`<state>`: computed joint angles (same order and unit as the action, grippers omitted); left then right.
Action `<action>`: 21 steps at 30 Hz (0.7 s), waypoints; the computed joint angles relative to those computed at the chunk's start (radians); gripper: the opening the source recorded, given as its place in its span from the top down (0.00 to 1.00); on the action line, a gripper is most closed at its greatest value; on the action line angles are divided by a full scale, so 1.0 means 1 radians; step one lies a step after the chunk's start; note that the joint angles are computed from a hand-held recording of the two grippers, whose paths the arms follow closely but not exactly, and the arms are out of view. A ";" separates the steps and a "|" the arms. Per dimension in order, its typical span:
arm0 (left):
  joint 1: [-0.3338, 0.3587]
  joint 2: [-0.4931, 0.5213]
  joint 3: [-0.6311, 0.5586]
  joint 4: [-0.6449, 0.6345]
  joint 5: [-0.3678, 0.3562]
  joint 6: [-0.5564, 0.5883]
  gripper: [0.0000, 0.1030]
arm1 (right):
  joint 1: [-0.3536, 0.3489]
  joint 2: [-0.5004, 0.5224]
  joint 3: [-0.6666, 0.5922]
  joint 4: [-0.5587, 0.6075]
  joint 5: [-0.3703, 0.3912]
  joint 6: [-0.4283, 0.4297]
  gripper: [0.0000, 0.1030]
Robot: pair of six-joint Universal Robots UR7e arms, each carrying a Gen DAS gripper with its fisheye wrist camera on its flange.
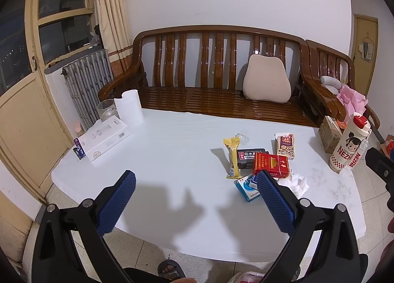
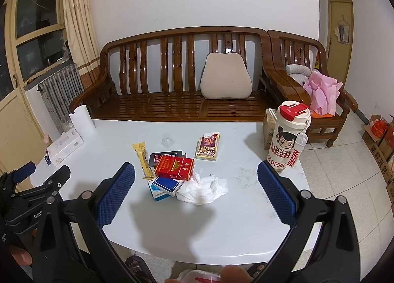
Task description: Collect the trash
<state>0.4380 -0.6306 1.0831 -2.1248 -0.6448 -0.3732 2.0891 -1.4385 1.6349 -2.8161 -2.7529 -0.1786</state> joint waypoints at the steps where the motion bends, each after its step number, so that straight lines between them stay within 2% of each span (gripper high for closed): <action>1: 0.000 -0.001 0.002 -0.003 -0.001 0.002 0.06 | -0.001 -0.001 0.000 0.005 0.002 0.004 0.05; 21: 0.002 -0.003 0.007 -0.009 -0.008 0.006 0.06 | -0.003 -0.006 -0.001 0.012 0.009 0.010 0.05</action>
